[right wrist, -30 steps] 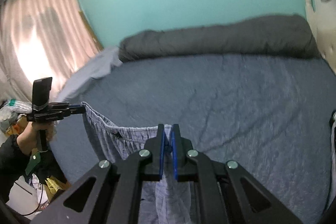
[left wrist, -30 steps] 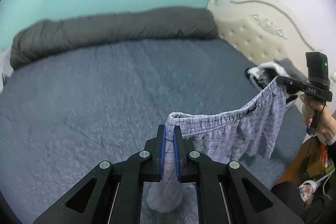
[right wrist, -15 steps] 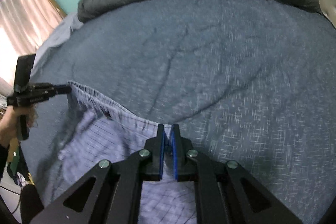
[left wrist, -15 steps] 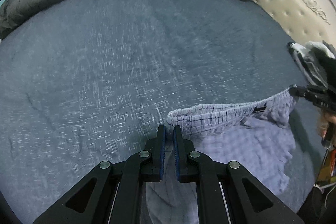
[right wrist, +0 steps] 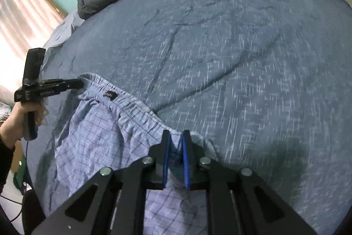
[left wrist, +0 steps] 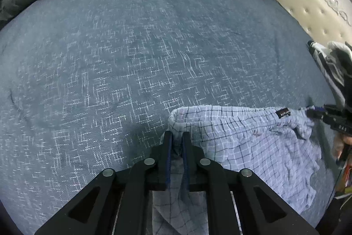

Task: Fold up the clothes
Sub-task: 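Lower the shorts flat onto the duvet with both grippers, then reposition the grips on the waistband with the right and left grippers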

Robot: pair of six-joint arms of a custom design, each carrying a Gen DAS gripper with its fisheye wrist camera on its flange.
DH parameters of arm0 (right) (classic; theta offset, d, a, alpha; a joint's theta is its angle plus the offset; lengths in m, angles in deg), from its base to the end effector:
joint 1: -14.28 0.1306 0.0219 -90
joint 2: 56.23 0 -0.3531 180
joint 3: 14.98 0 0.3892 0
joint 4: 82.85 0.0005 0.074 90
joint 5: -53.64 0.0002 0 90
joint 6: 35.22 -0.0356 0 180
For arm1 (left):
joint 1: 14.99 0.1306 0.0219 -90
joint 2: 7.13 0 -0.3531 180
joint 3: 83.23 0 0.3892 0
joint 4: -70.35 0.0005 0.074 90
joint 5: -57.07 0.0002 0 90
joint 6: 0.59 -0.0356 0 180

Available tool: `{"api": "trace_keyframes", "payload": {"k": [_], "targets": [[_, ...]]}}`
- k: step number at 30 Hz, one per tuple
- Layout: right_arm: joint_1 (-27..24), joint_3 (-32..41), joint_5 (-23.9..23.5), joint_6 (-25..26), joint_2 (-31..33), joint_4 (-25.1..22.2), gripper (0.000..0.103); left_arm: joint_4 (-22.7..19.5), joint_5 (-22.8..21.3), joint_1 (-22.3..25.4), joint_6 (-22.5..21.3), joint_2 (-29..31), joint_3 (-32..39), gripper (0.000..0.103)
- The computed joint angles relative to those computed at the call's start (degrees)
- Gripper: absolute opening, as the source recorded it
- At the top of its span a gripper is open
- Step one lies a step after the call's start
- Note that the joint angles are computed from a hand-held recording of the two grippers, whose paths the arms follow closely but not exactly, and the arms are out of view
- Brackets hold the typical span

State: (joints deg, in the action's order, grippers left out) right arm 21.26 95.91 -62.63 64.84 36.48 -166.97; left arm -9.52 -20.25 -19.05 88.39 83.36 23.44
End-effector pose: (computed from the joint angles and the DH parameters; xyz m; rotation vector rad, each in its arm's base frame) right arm 0.4462 0.0700 0.5079 -0.5229 2.6011 0.6029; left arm 0.4450 -0.0399 0.4946 0.1877 2.6664 -0.3133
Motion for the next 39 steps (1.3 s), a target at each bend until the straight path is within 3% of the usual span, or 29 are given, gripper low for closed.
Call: {"api": "trace_keyframes", "payload": {"k": [4, 11, 18, 20, 22, 31, 39], "targets": [[-1.29, -0.95, -3.03, -4.26, -0.71, 0.33, 0.034, 1.34, 0.89, 0.42, 0.0, -0.12, 0.06, 0.021], [-2.56, -3.23, -7.26, -9.12, -1.56, 1.91, 0.034, 2.43, 2.41, 1.45, 1.53, 0.31, 0.31, 0.032], [-3.54, -2.84, -10.58, -11.71, -1.19, 2.22, 0.034, 1.35, 3.16, 1.42, -1.4, 1.99, 1.01, 0.03], [-3.34, -2.74, -10.42, -10.49, -1.1, 1.67, 0.031, 1.63, 2.91, 1.14, -1.84, 2.2, 0.66, 0.018], [-2.83, -3.2, -8.97, -8.96, -1.56, 1.97, 0.01, 2.22, 2.22, 0.68, -2.2, 2.22, 0.24, 0.012], [0.12, -6.17, -1.71, -1.76, -5.81, 6.5, 0.006, 2.84, -0.18, -0.1, -1.31, 2.05, 3.51, 0.007], [0.78, -4.96, 2.81, -1.45, -6.41, 11.67, 0.006, 1.81, -0.47, -0.14, 0.54, 3.48, 7.35, 0.007]]}}
